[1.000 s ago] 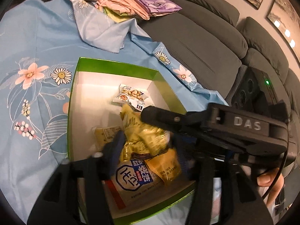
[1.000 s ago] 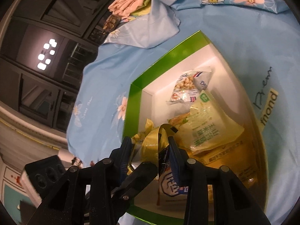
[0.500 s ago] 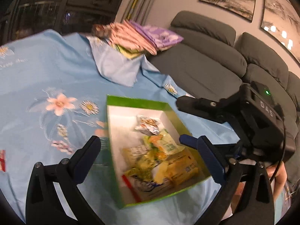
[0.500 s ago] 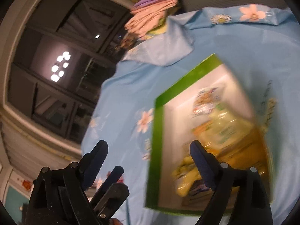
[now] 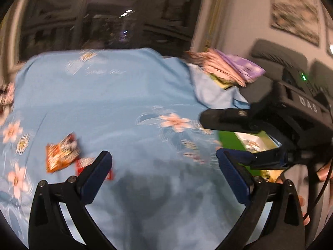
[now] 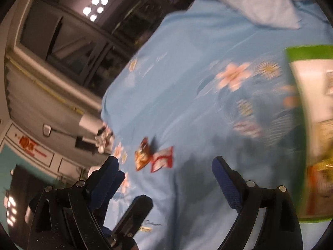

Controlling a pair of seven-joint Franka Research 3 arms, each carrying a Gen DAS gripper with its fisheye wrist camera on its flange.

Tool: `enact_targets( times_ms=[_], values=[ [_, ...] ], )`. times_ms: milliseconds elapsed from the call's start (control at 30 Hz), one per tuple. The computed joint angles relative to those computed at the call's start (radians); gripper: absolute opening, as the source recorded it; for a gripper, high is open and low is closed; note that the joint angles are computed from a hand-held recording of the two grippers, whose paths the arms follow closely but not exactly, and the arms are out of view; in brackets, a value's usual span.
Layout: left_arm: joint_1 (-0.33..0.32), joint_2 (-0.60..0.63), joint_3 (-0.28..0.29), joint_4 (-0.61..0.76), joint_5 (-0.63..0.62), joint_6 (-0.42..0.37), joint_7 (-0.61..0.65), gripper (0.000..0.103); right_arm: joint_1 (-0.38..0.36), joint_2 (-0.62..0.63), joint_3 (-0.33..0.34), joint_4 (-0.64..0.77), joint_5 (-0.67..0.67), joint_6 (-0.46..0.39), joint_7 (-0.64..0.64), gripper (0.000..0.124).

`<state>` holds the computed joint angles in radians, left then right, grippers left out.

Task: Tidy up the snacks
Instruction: 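Return to the pile and grasp the orange panda packet with both grippers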

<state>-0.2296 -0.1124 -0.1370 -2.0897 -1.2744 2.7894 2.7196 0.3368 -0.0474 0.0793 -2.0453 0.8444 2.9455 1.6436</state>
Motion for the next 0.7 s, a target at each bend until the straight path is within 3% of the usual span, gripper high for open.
enact_targets(
  times_ms=[67,167,267,333,433,533,600,700],
  values=[
    [0.027,0.024,0.025,0.014,-0.014,-0.029,-0.009,0.103,0.005,0.058,0.009,0.062,-0.032,-0.022,0.009,0.092],
    [0.069,0.073,0.024,0.045,0.033,0.012,-0.06,0.103,0.006,0.162,0.046,0.169,0.045,-0.005,-0.065,0.092],
    [0.111,0.128,0.019,0.088,0.087,0.03,-0.112,0.103,-0.008,0.279,0.074,0.305,0.045,-0.07,-0.068,0.092],
    [0.154,0.173,0.022,0.136,0.136,-0.024,-0.197,0.103,-0.011,0.357,0.082,0.402,0.006,-0.117,-0.04,0.092],
    [0.247,0.263,0.025,0.251,0.075,-0.205,-0.283,0.102,-0.014,0.46,0.088,0.529,-0.05,-0.159,0.038,0.092],
    [0.302,0.353,0.017,0.36,0.124,-0.292,-0.439,0.101,-0.082,0.524,0.18,0.59,0.068,-0.142,-0.039,0.092],
    [0.341,0.413,0.0,0.427,0.133,-0.355,-0.468,0.101,-0.126,0.562,0.244,0.619,0.176,-0.136,-0.139,0.092],
    [0.384,0.498,-0.024,0.516,0.184,-0.467,-0.59,0.095,-0.112,0.594,0.239,0.637,0.197,-0.135,-0.164,0.09]
  ],
)
